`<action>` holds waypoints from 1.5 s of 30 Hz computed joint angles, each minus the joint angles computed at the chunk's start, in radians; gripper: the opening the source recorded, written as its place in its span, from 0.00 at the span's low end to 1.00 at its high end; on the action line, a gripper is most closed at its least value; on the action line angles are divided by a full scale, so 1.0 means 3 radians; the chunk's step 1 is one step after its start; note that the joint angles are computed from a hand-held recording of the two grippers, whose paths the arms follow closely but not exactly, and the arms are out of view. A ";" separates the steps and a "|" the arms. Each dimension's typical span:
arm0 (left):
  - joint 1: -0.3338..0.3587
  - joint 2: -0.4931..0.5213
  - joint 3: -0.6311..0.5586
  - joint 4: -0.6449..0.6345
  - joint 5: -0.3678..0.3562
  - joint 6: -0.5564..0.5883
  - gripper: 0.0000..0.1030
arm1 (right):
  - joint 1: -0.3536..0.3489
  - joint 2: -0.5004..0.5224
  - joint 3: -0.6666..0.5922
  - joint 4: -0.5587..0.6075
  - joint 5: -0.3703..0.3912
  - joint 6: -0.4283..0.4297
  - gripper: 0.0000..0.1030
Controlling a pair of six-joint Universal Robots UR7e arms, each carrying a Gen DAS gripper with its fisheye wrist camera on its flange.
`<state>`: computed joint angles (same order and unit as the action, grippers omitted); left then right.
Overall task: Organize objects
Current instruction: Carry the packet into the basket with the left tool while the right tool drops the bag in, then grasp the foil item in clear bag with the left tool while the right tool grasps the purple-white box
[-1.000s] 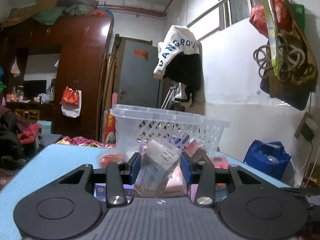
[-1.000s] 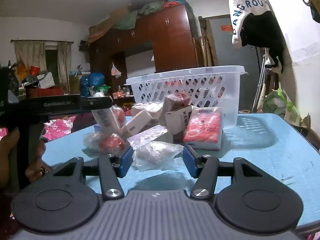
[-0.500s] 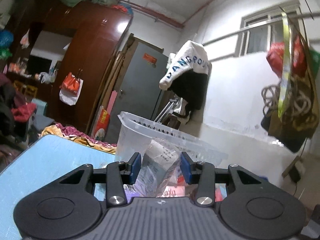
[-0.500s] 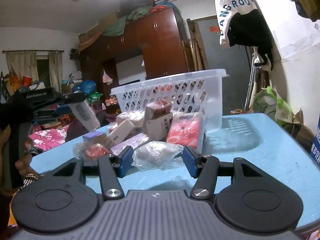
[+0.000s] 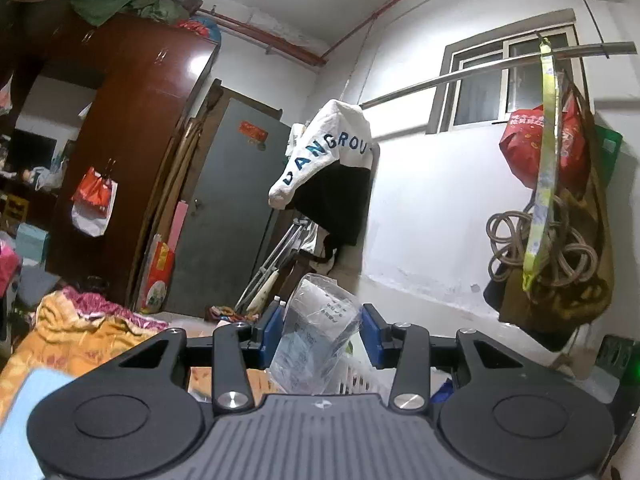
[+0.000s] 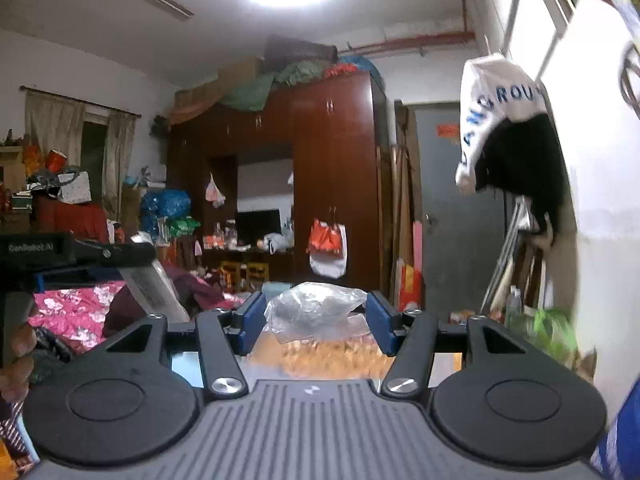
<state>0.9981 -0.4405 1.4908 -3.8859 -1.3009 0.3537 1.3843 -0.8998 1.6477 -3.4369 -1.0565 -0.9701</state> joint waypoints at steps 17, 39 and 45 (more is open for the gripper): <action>0.0030 0.0537 -0.1309 0.1338 0.0857 -0.0135 0.71 | 0.0179 0.0471 -0.0836 0.0523 -0.0738 -0.0052 0.79; 0.0005 0.0114 0.0933 -0.0443 0.1262 -0.0088 0.83 | -0.0490 -0.0122 0.0432 0.0474 -0.0388 -0.0014 0.89; 0.0046 0.0159 0.0875 -0.0274 0.1274 -0.0151 0.83 | -0.0490 -0.0204 0.0714 0.0536 -0.0294 -0.0351 0.81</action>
<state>1.0118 -0.3928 1.7535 -3.9682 -0.9188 0.3084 1.2372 -0.9611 1.8618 -3.2761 -1.1446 -1.0753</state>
